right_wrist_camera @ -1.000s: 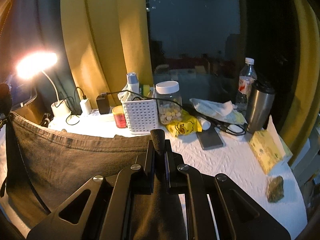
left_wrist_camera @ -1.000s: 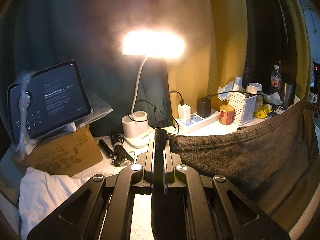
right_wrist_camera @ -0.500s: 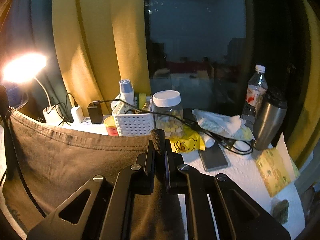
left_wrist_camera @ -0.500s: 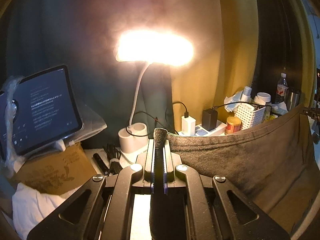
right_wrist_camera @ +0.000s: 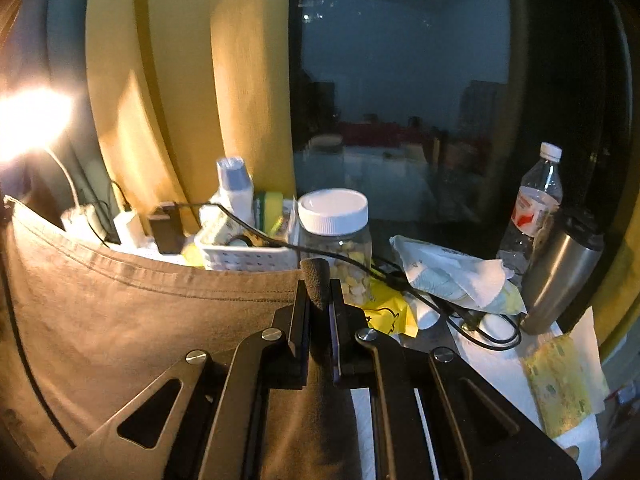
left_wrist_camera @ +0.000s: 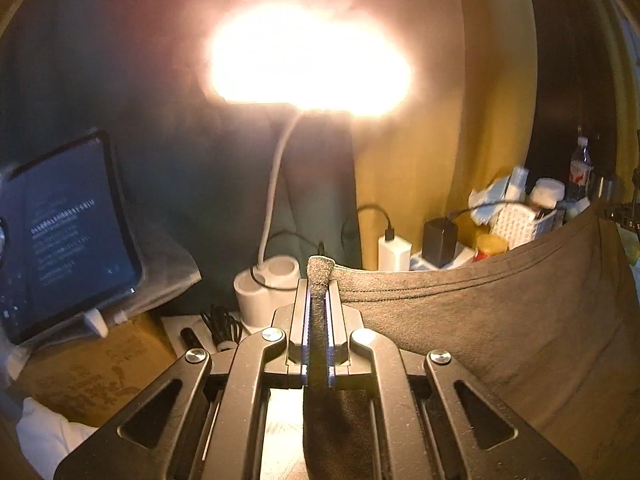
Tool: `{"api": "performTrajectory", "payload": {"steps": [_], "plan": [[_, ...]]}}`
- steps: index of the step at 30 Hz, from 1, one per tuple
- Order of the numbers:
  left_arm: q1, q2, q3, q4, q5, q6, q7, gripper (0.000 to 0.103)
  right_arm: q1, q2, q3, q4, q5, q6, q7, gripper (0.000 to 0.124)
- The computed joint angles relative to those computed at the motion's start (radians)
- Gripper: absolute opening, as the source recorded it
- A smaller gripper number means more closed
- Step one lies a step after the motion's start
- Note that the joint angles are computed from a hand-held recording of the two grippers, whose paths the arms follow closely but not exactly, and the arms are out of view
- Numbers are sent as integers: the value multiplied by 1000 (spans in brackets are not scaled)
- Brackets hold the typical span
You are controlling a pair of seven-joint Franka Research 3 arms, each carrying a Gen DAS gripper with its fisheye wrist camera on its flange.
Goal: Fold small clothes
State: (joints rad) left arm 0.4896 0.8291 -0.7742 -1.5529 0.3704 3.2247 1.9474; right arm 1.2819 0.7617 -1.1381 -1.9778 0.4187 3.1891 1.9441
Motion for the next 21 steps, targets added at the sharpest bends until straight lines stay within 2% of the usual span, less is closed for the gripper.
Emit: {"api": "performTrajectory", "payload": {"steps": [7,13,15,16,17,19,20,21], "plan": [[-96,35,98,82,-67,-83,20,4,-124,25,106,73,-50,-60,58,9],[-207,40,228,157,-161,-181,2,7,-179,51,143,119,-121,-133,127,9],[-245,37,280,176,-187,-215,-12,11,-190,50,151,125,-146,-147,145,9],[-262,30,307,176,-198,-217,-21,22,-192,48,153,126,-159,-156,154,10],[-261,25,310,167,-215,-216,-17,42,-192,47,153,127,-173,-161,163,17],[-237,17,288,144,-253,-209,6,67,-181,54,136,128,-199,-180,192,29],[-226,13,280,134,-267,-206,15,67,-174,53,129,122,-210,-178,206,36],[-219,1,279,118,-278,-206,20,67,-166,48,122,113,-221,-175,220,38]]}}
